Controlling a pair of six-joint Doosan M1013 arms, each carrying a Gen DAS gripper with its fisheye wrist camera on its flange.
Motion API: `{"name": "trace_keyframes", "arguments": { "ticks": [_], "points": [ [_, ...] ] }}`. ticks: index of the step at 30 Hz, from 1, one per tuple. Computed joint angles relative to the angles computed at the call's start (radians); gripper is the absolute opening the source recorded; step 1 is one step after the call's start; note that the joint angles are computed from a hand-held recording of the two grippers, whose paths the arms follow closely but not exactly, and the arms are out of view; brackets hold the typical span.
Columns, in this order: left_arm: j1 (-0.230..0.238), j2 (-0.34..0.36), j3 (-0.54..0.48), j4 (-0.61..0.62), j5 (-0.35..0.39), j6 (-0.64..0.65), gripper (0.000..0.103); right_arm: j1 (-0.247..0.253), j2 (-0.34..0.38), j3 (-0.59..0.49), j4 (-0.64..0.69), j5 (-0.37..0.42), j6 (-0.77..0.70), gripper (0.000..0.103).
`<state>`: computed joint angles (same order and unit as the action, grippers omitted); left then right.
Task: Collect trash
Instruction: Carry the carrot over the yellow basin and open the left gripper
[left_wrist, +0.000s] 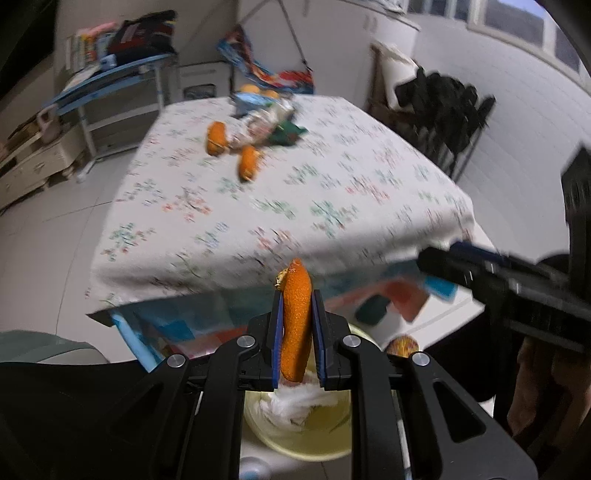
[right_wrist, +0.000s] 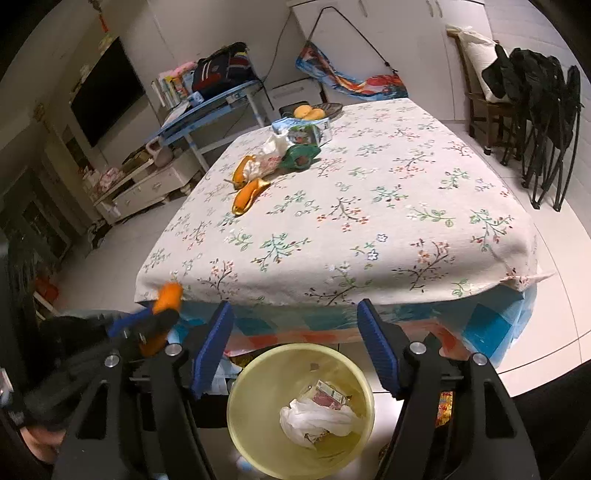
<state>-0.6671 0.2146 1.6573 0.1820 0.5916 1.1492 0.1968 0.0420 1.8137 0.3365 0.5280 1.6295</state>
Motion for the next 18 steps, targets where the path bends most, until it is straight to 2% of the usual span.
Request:
{"name": "trace_keyframes", "arguments": {
  "ticks": [11,14,18],
  "points": [
    [-0.020,0.031,-0.021,-0.113,0.113,0.209,0.014,-0.009,-0.008,0.010,0.020,-0.014,-0.009,0.069],
    [-0.025,0.037,-0.026,-0.114,0.133,0.222,0.015,-0.010,-0.008,0.011,0.024,-0.014,-0.009,0.069],
    [-0.027,0.039,-0.029,-0.107,0.141,0.222,0.023,-0.013,-0.010,0.014,0.027,-0.020,-0.007,0.069]
  ]
}}
